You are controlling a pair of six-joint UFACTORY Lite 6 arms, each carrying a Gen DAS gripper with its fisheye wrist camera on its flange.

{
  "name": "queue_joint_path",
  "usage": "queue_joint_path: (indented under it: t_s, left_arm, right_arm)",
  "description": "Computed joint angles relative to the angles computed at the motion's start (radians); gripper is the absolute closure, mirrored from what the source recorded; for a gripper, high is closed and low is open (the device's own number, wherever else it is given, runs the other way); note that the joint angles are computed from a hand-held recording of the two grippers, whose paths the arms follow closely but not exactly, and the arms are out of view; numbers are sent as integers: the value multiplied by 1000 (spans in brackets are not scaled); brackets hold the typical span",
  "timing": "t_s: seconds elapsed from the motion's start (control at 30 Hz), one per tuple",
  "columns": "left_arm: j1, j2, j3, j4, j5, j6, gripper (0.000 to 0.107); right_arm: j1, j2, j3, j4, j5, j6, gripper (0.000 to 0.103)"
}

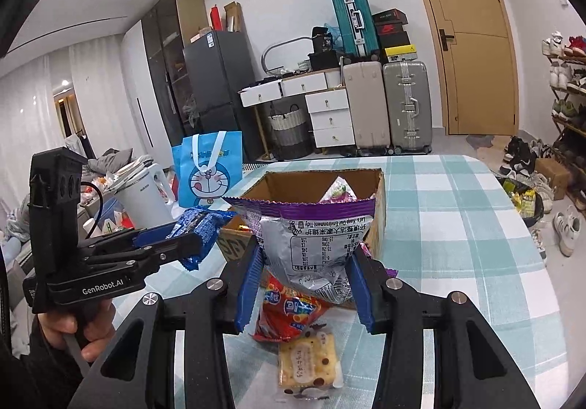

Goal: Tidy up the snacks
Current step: 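Lift both packets and carry them over the cardboard box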

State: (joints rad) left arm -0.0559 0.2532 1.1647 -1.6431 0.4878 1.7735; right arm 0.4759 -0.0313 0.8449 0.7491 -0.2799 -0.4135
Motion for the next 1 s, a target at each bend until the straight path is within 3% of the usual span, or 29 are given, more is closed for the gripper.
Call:
queue_joint_path:
  t_s: [0.33, 0.6, 0.73, 1.0]
  left_arm:
    - [-33, 89, 152, 43, -65, -90, 65]
    - [-70, 192, 304, 107, -168, -179, 65]
    - [-84, 259, 381, 167, -197, -255, 65]
    - [-120, 406, 563, 398, -246, -501, 65]
  right_arm:
    - [-20, 91, 137, 26, 35, -45, 58]
    - [-61, 192, 240, -113, 71, 81, 58]
    - [-89, 216, 261, -287, 86, 255, 58]
    - [-125, 274, 323, -475, 119, 445, 58]
